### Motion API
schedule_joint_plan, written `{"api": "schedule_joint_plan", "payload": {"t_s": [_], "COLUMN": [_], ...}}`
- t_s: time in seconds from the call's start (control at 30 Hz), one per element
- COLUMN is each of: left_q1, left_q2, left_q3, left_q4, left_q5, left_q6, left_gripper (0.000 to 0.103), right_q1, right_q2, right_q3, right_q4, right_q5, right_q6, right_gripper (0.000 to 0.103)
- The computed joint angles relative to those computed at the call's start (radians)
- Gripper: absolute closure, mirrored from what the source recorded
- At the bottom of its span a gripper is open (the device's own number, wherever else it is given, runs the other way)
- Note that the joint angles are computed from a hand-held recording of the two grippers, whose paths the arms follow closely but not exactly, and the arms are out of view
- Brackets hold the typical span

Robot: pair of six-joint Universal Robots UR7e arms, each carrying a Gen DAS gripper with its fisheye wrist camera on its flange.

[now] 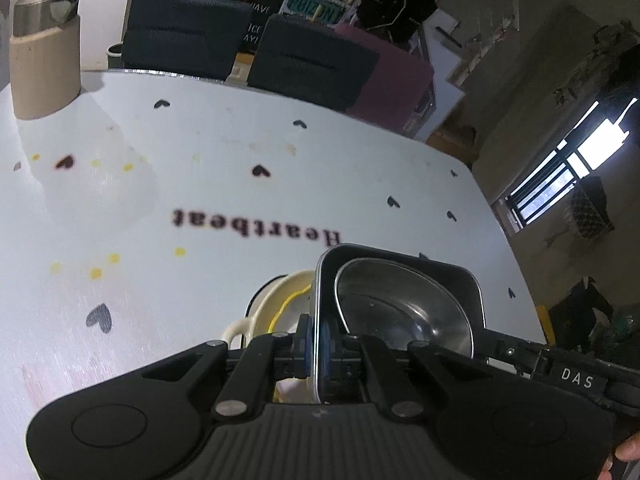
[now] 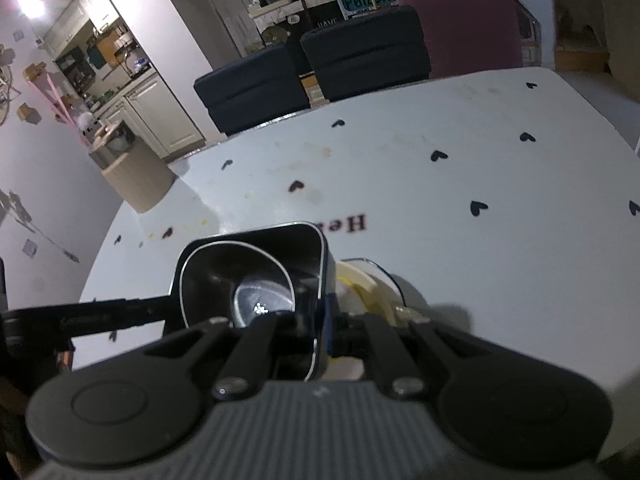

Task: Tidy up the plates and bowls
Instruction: 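Lift and carry the tray holding the oval bowl over the lemon bowl stack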

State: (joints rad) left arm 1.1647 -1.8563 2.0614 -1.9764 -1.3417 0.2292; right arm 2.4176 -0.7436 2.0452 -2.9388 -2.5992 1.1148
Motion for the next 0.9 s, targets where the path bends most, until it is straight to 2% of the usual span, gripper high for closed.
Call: {"api": "schedule_joint_plan", "payload": {"t_s": [0.43,0.9], "left_q1": [0.005,0.017], "left_q2": [0.028,0.056], "left_q3": [0.023,0.017], "left_q4": [0.019,0.013], "left_q5": [0.053,0.072], "left_q6": [-0.01,-0.008], "left_gripper": [0.098,0.098], "right_q1": [-0.034,-0.061], "right_q2": [-0.012,0.003], "right_q3": [-0.02,-0.047], "right_q4": [0.202,0.242], "right_q5": [0.06,0.084], "right_q6": [0.083,0.077], "right_gripper": [0.098,0.098]}}
